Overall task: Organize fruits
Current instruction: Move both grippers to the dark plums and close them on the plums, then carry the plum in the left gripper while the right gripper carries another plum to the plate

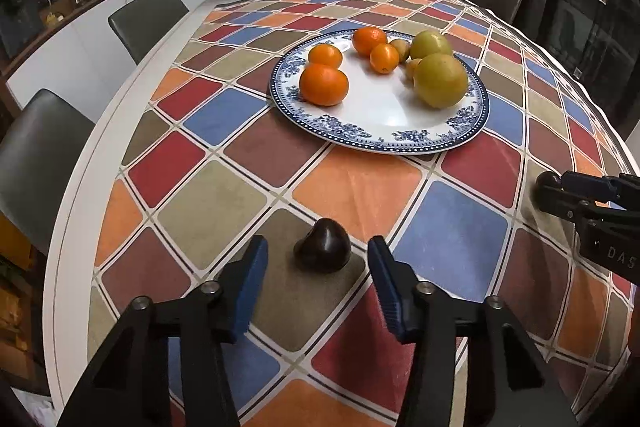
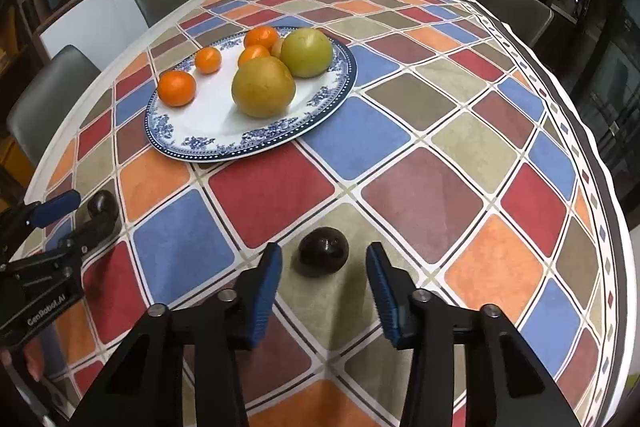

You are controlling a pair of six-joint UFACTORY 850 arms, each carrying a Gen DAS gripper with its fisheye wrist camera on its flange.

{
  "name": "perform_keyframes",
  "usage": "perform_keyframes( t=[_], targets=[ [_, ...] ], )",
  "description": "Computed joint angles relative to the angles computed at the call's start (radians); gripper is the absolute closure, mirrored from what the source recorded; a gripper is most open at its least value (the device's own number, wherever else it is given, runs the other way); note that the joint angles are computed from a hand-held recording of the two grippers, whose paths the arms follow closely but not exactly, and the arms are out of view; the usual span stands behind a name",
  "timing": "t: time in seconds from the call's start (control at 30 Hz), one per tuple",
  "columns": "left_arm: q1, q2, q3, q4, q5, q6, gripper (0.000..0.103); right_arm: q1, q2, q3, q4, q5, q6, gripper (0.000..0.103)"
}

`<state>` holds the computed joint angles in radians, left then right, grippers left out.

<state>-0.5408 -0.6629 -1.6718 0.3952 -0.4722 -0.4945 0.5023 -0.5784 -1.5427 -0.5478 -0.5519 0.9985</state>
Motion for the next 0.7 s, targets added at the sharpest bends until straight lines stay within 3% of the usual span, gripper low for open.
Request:
perform_keyframes(
  t=[0.2,0.3,0.7],
  targets=[
    [0.003,-0.008,-0.006,-0.039,-0.011,0.024,0.071,-0.005,-0.005,-0.001,0.021,0.002,-0.018,0.068],
    [0.008,-0.007,-0.004,-0.073,-0.001,0.047,0.072,-0.002,-0.007,-0.002,0.020,0.005,-0.028,0.074],
    [-0.003,0.042,0.041,-0.072,0.045,0.048,0.072,0.002,0.029,0.032,-0.016,0.053,-0.011,0.075]
  ],
)
